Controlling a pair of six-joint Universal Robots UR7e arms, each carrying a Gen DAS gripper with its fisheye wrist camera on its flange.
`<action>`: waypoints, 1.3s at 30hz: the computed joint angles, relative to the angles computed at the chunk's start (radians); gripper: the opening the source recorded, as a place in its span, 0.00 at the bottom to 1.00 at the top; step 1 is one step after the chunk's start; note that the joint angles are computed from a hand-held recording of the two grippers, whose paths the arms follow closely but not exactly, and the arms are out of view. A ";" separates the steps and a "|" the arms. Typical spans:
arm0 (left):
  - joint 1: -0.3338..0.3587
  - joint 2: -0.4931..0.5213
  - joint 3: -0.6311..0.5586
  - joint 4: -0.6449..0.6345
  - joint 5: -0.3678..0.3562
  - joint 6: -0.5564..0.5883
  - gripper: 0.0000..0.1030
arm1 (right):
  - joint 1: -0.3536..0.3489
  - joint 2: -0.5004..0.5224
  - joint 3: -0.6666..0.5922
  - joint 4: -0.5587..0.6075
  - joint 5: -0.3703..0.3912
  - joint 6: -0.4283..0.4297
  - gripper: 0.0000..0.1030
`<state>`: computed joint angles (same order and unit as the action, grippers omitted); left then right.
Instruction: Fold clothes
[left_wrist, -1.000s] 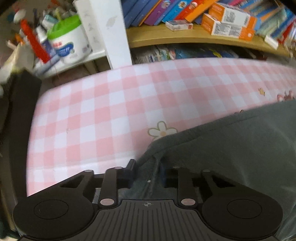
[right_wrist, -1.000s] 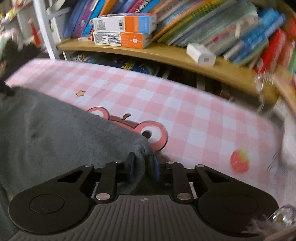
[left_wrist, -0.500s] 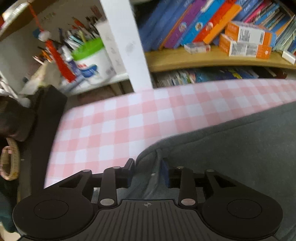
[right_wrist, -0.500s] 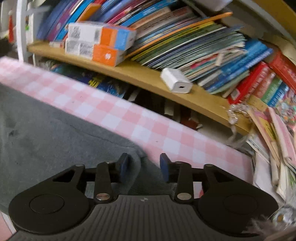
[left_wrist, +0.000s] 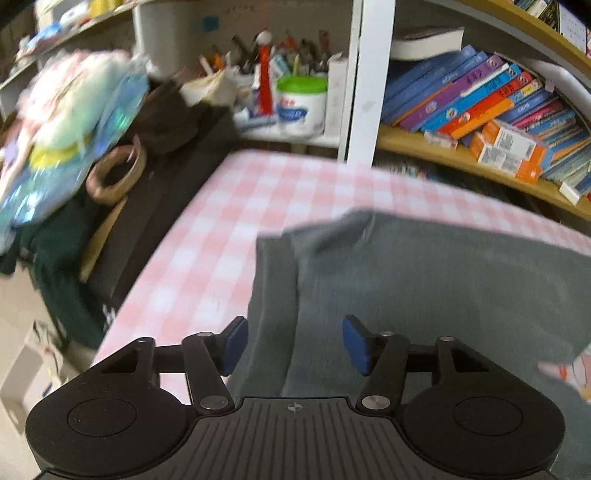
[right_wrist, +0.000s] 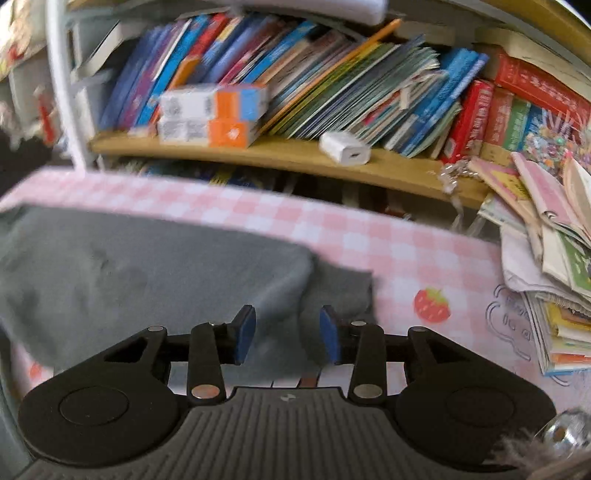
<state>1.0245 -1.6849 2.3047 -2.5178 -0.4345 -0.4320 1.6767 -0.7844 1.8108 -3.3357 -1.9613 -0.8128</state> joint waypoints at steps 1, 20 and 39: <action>-0.004 -0.013 0.010 0.038 0.004 -0.038 0.57 | 0.005 0.015 -0.003 -0.014 -0.033 -0.028 0.32; -0.011 -0.156 0.033 0.697 0.065 -0.681 0.71 | 0.014 0.026 0.010 -0.057 -0.066 -0.071 0.38; -0.115 -0.158 0.020 0.666 0.120 -0.463 0.71 | 0.012 0.016 -0.020 0.028 -0.017 -0.103 0.43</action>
<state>0.9090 -1.8433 2.3249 -1.8523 -0.3143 -0.8954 1.6891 -0.7685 1.7912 -3.3073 -1.9781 -0.9155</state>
